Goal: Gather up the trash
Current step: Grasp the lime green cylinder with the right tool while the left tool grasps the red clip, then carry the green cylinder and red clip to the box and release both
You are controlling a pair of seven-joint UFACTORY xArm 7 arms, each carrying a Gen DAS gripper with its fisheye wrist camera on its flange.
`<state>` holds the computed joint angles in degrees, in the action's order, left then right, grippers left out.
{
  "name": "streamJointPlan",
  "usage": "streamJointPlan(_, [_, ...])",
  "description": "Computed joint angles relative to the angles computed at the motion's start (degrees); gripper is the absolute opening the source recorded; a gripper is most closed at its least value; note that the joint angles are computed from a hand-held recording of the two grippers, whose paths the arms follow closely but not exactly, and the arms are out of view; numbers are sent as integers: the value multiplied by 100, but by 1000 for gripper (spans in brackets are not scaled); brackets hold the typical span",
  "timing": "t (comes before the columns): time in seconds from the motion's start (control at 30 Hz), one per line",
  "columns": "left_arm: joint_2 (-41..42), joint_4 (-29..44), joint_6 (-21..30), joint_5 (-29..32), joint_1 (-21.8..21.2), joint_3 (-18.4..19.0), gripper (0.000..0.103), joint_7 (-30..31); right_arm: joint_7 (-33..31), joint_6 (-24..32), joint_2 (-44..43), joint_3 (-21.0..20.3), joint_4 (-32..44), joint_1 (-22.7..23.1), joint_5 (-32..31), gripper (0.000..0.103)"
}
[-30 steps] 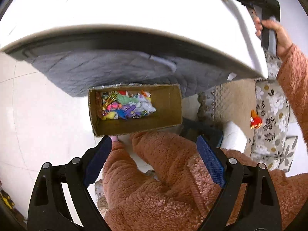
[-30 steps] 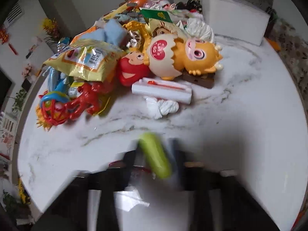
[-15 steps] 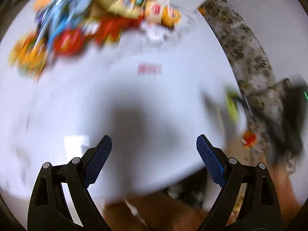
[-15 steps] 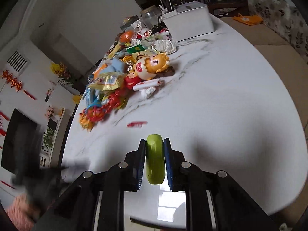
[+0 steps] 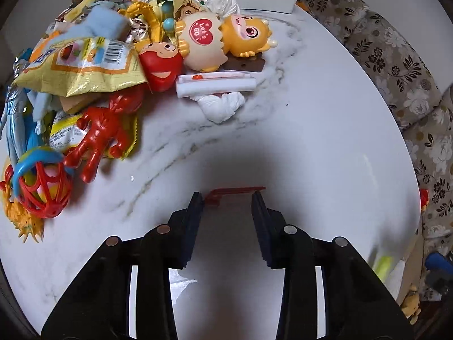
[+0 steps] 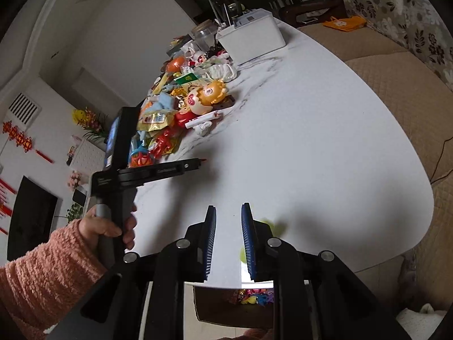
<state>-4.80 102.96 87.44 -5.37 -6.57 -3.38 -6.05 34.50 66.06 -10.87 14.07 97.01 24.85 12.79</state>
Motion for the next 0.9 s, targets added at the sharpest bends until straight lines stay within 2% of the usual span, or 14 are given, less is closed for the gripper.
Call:
streamJointPlan(0.07, [-186, -205, -66, -129, 52, 74, 36, 10, 39, 76, 137, 68, 112, 0, -206, 20])
streamJointPlan(0.1, [-224, -154, 18, -201, 66, 94, 36, -7, 104, 301, 273, 144, 312, 12, -452, 21])
streamJointPlan(0.2, [-564, -283, 73, -442, 140, 218, 36, 118, 210, 784, 457, 278, 657, 120, -953, 58])
streamJointPlan(0.3, [-974, -466, 160, -741, 197, 360, 36, 293, 321, 982, 422, 304, 589, 232, -1090, 59])
streamJointPlan(0.37, [-1278, -622, 275, -925, 230, 481, 36, 399, 386, 1038, 364, 362, 424, 309, -1218, 63])
streamJointPlan(0.47, [-1866, -990, 511, -1122, 292, 684, 36, 459, 170, 1074, 432, 497, 359, 451, -1572, 77])
streamJointPlan(0.5, [-1999, -1085, 566, -1150, 303, 709, 36, 433, 107, 1054, 451, 535, 341, 501, -1722, 84])
streamJointPlan(0.67, [-2766, -1572, 1089, -1228, 421, 1047, 36, 332, -396, 973, 737, 587, 456, 730, -2270, 84])
streamJointPlan(0.7, [-2824, -1628, 1125, -1246, 433, 1050, 36, 270, -471, 1026, 830, 564, 524, 761, -2288, 81])
streamJointPlan(0.73, [-2895, -1685, 1184, -1244, 446, 1089, 36, 247, -533, 1215, 989, 547, 665, 800, -2305, 63])
streamJointPlan(0.77, [-2966, -1710, 1267, -1224, 460, 1124, 36, 232, -538, 1433, 1130, 512, 800, 841, -2298, 52])
streamJointPlan(0.9, [-3273, -1762, 1596, -1193, 493, 1313, 36, 240, -447, 1484, 1132, 333, 851, 887, -1958, 52])
